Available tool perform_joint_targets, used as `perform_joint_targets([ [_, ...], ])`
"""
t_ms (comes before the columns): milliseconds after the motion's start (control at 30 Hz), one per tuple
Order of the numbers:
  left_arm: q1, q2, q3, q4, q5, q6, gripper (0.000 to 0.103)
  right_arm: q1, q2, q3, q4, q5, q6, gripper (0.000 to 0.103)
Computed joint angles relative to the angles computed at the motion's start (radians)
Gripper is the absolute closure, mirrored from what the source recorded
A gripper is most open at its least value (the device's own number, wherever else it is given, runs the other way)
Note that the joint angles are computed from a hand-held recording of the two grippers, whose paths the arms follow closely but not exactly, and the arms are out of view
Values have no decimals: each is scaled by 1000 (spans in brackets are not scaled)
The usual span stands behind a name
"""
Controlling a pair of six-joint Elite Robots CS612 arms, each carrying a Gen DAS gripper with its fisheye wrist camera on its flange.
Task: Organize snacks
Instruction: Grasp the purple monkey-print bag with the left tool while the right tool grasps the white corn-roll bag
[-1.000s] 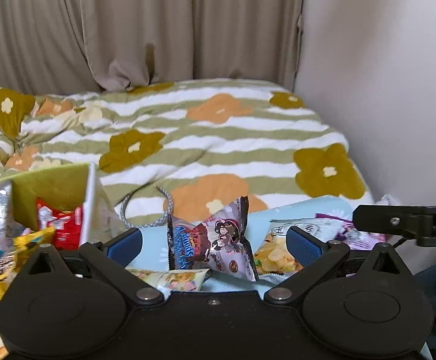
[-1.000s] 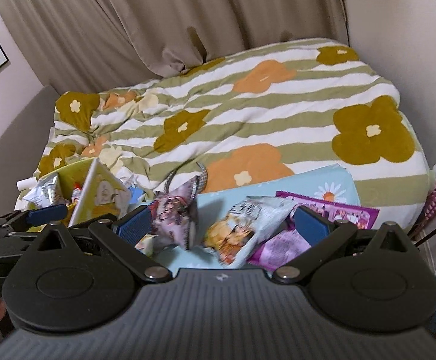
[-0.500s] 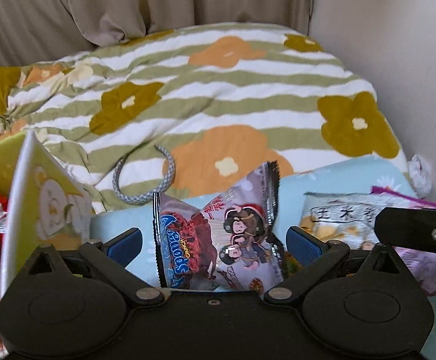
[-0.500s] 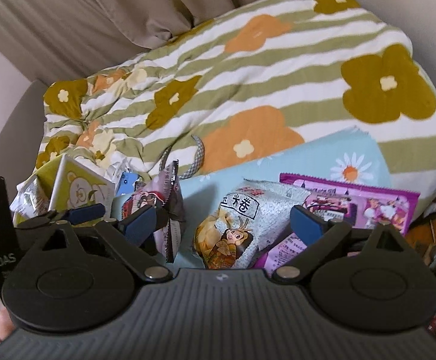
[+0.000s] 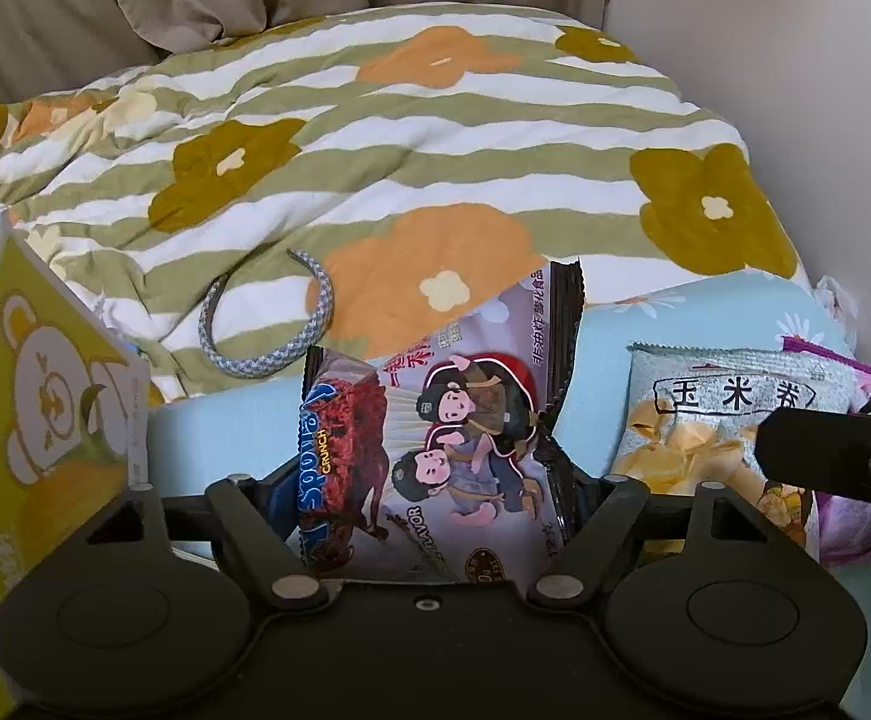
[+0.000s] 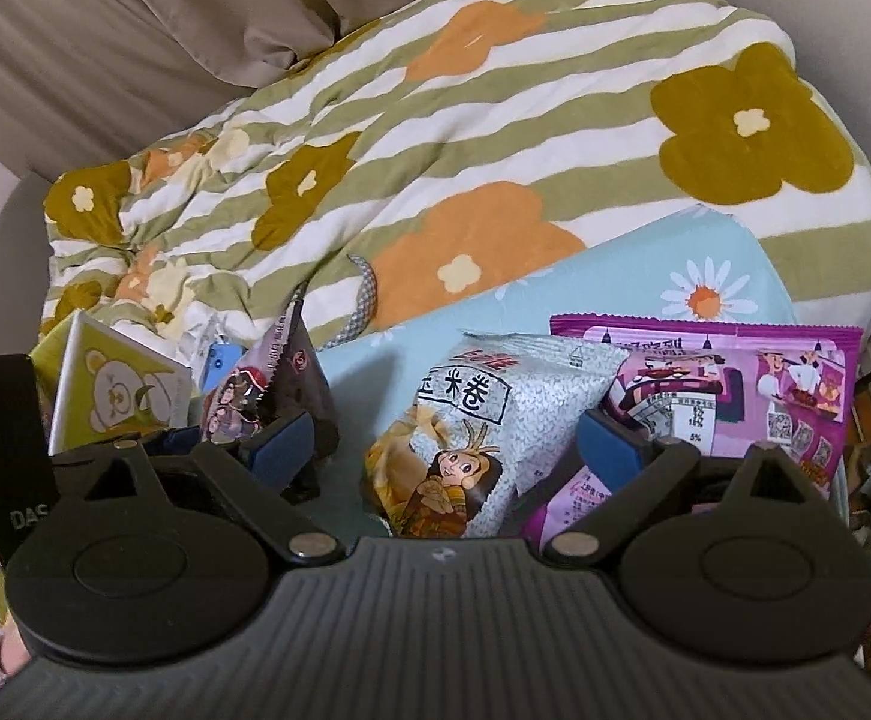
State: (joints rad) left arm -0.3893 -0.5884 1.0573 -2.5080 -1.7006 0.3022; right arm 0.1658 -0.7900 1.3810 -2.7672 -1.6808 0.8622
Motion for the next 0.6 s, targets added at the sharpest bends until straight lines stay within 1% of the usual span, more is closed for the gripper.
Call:
perform_joint_targets([
  [133,5,-2,-1,11,-10,-9,24,2,11,-16,28,5,16,0],
  [300,15,-11,5,8,-29,-28,24,5,34,-48,50,-2,11,0],
  [500,22,-16,13,-1,-26,-42,24,13,76,-117,106,-43,-42,0],
  [600,25,-20,19,-7,-24,-51,24,16,94,-147,130,-44,-78,1],
])
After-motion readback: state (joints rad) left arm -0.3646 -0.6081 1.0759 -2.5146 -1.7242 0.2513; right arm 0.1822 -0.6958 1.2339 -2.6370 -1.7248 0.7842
